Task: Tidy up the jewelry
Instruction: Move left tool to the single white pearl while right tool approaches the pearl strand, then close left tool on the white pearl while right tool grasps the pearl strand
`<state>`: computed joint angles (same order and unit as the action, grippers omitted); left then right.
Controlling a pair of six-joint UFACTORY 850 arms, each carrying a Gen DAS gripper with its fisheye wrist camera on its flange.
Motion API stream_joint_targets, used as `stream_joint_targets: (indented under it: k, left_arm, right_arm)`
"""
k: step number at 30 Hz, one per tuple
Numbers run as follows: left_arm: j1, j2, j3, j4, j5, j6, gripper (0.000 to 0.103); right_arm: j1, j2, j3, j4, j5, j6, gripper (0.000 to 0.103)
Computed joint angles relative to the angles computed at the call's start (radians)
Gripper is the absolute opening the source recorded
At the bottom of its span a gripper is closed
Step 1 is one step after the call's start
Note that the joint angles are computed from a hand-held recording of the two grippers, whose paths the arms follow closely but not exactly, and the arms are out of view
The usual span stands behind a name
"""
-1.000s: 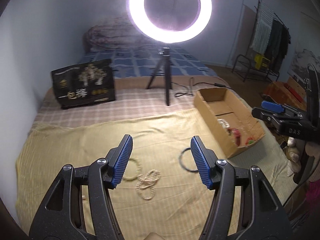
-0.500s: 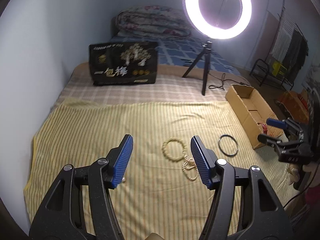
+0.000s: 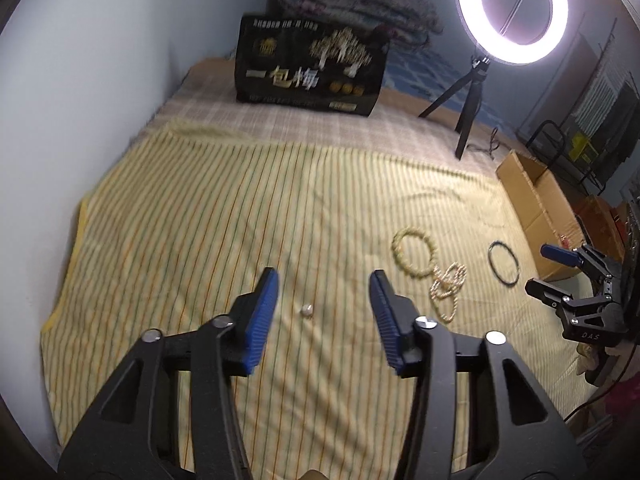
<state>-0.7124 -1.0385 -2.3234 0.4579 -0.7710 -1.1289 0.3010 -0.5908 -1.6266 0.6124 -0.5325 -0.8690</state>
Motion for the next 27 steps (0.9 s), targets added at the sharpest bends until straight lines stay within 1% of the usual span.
stream_joint_targets:
  k: [2,5,13,17,21,23,27]
  left_arm:
    - [0.008,-0.005,0.012,-0.047,0.017,0.02,0.046]
    - [0.016,-0.027,-0.004,-0.105,0.01,0.054,0.037]
    - [0.019,-0.089,-0.076,-0.165,-0.048,0.119,0.037]
    - [0.018,-0.096,-0.075,-0.171,-0.056,0.129,0.037]
    - [0.017,-0.11,-0.085,-0.164,-0.075,0.137,0.037]
    - [0.019,-0.122,-0.1,-0.169,-0.083,0.143,0.037]
    - [0.019,-0.143,-0.129,-0.155,-0.097,0.15,0.037]
  right_arm:
    - [0.013,-0.01,-0.006,0.019,-0.006,-0.027,0.071]
    - [0.03,-0.02,-0.007,0.048,0.0,-0.074,0.071]
    - [0.068,-0.099,-0.078,-0.017,-0.071,-0.071,0.071]
    - [0.075,-0.131,-0.106,-0.034,-0.084,-0.065,0.071]
    - [0.08,-0.162,-0.143,-0.041,-0.121,-0.05,0.071]
    - [0.089,-0.167,-0.143,-0.063,-0.118,-0.042,0.071]
    - [0.101,-0.16,-0.126,-0.095,-0.079,-0.033,0.072]
